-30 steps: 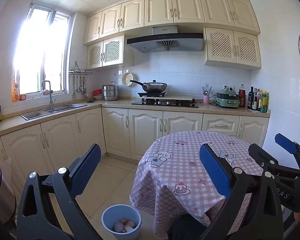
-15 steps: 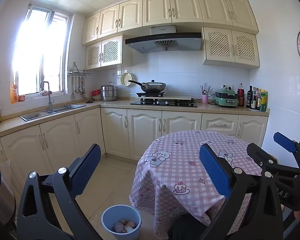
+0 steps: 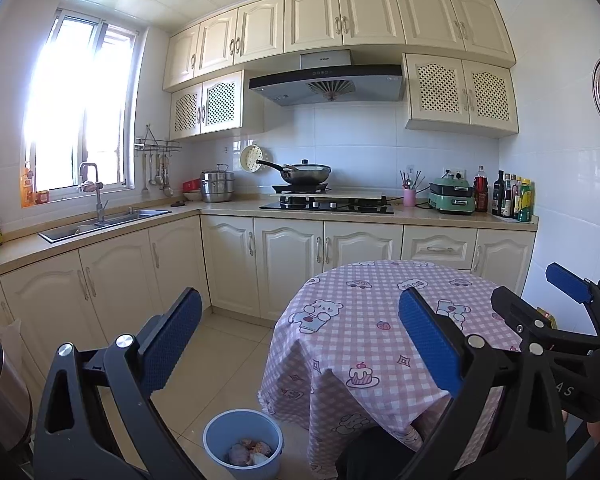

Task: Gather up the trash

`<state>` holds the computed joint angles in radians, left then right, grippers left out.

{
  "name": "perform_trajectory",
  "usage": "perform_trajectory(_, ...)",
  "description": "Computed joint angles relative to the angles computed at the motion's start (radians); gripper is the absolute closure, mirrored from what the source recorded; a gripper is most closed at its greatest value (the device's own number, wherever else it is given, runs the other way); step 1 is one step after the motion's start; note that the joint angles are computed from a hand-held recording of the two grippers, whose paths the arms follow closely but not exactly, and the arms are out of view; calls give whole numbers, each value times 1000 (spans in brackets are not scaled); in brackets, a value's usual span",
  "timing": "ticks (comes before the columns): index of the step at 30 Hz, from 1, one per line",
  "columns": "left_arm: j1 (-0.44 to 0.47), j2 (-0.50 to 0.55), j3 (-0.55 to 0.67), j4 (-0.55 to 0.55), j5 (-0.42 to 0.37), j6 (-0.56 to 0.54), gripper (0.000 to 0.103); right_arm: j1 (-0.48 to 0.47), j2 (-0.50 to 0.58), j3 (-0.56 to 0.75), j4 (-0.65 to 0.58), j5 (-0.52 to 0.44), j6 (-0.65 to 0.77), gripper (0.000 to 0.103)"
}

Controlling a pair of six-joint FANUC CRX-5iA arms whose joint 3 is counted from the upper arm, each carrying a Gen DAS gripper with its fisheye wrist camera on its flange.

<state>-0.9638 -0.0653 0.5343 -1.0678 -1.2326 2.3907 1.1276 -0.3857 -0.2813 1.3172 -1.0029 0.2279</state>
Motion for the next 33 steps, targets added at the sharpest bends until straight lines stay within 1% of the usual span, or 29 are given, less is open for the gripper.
perform_trajectory(33,8,-13,-19,9,3,-4,8,6,-3,-15,6,0,-11,11)
